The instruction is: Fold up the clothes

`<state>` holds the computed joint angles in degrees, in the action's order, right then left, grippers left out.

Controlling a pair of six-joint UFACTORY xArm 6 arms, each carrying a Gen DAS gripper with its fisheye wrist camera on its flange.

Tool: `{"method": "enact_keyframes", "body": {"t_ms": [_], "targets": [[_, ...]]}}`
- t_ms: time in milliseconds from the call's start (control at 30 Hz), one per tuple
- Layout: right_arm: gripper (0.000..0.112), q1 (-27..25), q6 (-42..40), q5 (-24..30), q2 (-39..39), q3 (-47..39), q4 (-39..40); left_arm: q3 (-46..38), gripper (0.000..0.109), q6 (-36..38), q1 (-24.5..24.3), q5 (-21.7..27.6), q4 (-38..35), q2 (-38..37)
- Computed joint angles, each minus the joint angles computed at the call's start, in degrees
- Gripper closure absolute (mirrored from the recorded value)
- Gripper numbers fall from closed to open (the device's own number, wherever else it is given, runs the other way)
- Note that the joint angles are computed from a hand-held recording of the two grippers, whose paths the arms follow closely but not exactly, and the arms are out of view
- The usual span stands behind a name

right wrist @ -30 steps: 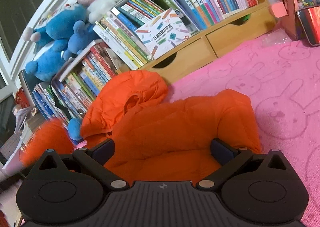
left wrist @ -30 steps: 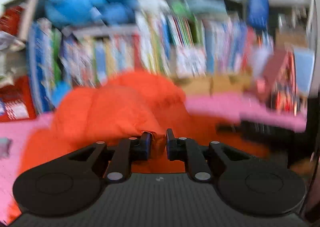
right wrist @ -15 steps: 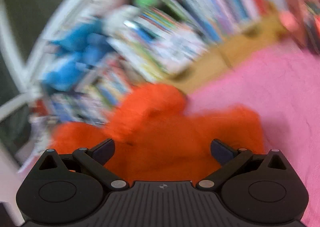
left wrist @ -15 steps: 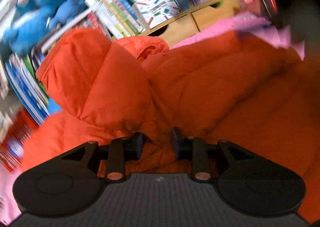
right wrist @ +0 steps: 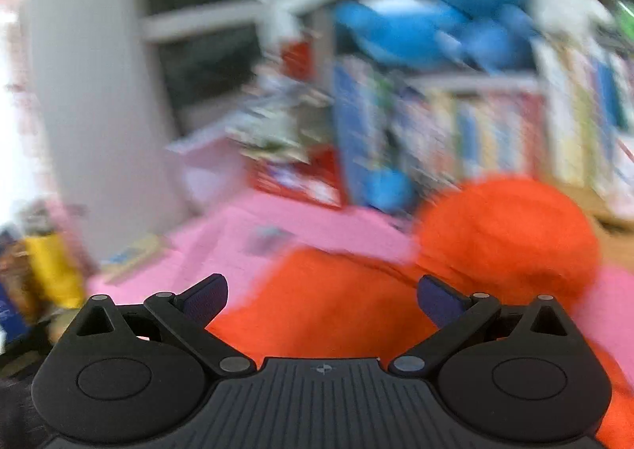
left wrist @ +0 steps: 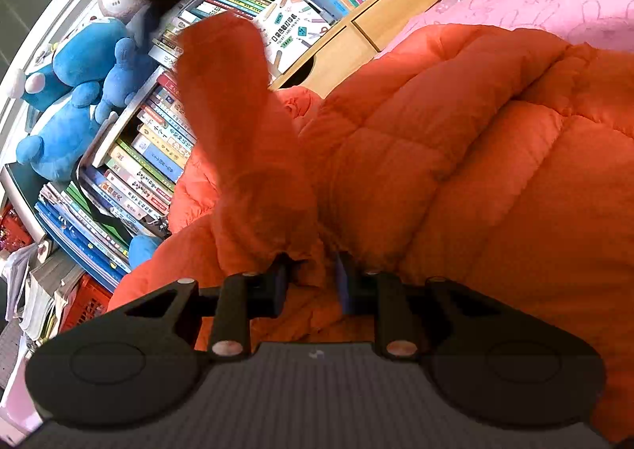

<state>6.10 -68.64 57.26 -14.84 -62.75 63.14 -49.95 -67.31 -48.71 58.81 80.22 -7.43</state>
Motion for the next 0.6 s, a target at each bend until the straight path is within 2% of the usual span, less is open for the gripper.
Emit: {"method": "enact_keyframes", "body": {"t_ms": [100, 167, 233, 300, 333, 367, 400, 467, 500, 533, 567, 600], "targets": [[0.013, -0.74, 7.33, -9.16, 2.36, 1.92, -5.01, 1.05, 0.083, -1.13, 1.38, -3.18, 0.35, -1.84], [0.020, -1.86, 11.19, -15.56, 3.24, 4.46, -8.52, 5.25, 0.079, -5.44, 4.92, -11.60, -1.05, -8.24], [0.020, -1.67, 12.71, -24.68, 2.78, 9.07, -13.92, 9.29, 0.075, -9.26, 9.18, -20.87, -3.08, -14.65], [0.020, -1.66, 6.58, -29.66, 1.07, 13.51, -12.21, 14.00, 0.075, -13.84, 13.14, -27.61, -5.87, -22.27], [0.019, -1.69, 0.66, -31.10, 0.20, 15.37, -7.79, 16.21, 0.074, -18.19, 13.89, -27.78, -4.70, -26.30], [0.019, -1.16, -2.95, -32.83, -0.93, 17.07, -5.34, 17.23, 0.071, -20.26, 14.02, -25.55, -2.13, -28.67], [0.019, -0.14, -5.55, -35.18, -2.04, 18.65, -3.75, 17.91, 0.056, -21.75, 13.00, -21.12, 0.08, -30.66], [0.019, 2.15, -10.60, -39.43, -4.20, 21.39, -0.83, 18.41, 0.042, -22.21, 12.03, -13.58, 3.40, -32.55], [0.020, 3.51, -12.10, -40.99, -5.36, 22.45, -0.71, 17.99, 0.044, -21.23, 11.94, -10.06, 4.50, -32.10], [0.023, 4.98, -14.38, -42.79, -6.76, 23.71, -0.26, 17.56, 0.044, -20.36, 13.16, -8.93, 4.59, -31.35], [0.029, 6.92, -17.60, -45.56, -8.34, 25.10, 1.10, 17.07, 0.044, -19.89, 15.01, -9.43, 4.41, -30.55], [0.031, 9.59, -21.32, -49.56, -9.43, 25.87, 3.81, 16.67, 0.044, -19.79, 16.50, -9.88, 4.20, -29.75]]}}
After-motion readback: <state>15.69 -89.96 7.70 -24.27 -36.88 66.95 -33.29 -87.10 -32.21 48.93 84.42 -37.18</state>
